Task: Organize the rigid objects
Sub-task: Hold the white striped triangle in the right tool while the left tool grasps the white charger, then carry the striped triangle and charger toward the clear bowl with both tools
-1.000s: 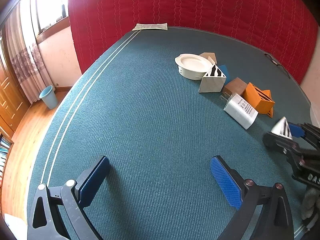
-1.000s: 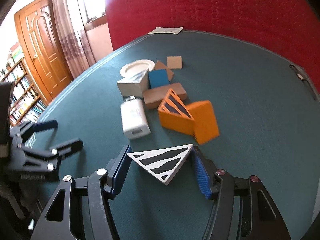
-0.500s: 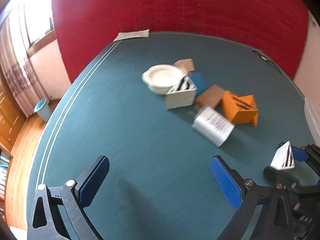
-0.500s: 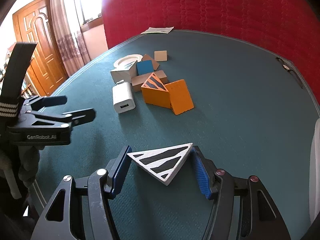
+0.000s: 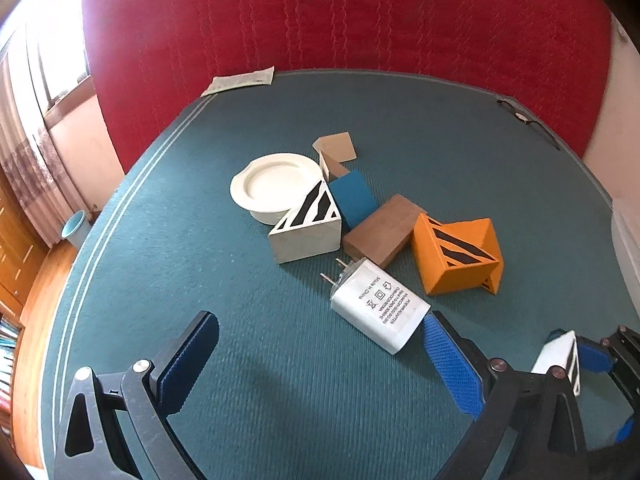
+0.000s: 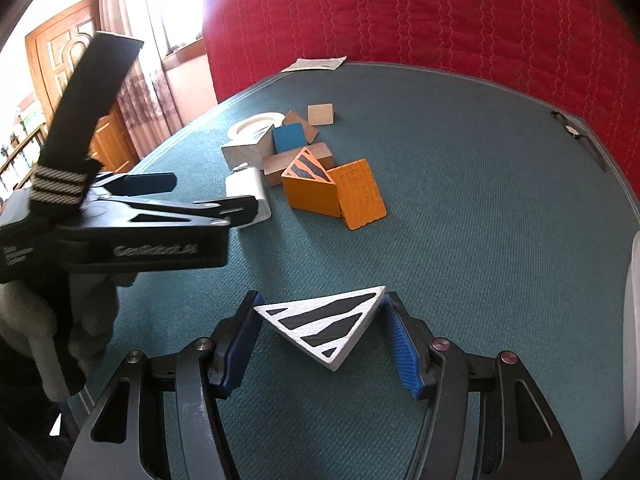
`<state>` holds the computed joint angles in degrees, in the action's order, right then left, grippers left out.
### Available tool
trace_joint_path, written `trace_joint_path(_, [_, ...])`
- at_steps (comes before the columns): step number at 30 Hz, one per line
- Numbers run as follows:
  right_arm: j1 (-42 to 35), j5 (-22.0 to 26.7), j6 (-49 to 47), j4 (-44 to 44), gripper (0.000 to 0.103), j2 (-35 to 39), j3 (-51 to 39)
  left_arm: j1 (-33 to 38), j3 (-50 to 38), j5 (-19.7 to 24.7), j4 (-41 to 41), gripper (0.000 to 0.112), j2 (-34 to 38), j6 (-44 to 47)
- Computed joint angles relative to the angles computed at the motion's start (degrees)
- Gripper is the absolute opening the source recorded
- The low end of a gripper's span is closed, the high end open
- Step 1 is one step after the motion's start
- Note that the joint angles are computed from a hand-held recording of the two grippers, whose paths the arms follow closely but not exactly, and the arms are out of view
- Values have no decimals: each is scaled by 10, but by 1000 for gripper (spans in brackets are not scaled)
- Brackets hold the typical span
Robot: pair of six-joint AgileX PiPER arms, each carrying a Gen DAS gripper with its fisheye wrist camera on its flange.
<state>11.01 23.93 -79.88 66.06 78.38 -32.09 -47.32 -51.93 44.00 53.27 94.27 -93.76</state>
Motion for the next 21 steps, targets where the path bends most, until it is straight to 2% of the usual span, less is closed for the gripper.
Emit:
trace_joint_path(13, [-2, -1, -5, 3, 62, 0, 2, 25, -19, -34, -9, 101, 22, 38])
trace_joint_path(18, [-3, -1, -6, 2, 62, -1, 2, 17, -11, -54, 13, 79, 18, 38])
trace_joint_path(20, [-3, -1, -5, 2, 62, -1, 1, 7, -7, -56, 29, 65, 17, 29])
trace_joint_path(21, [-2, -2, -3, 1, 62, -1, 1, 1, -6, -54, 37, 64, 17, 25])
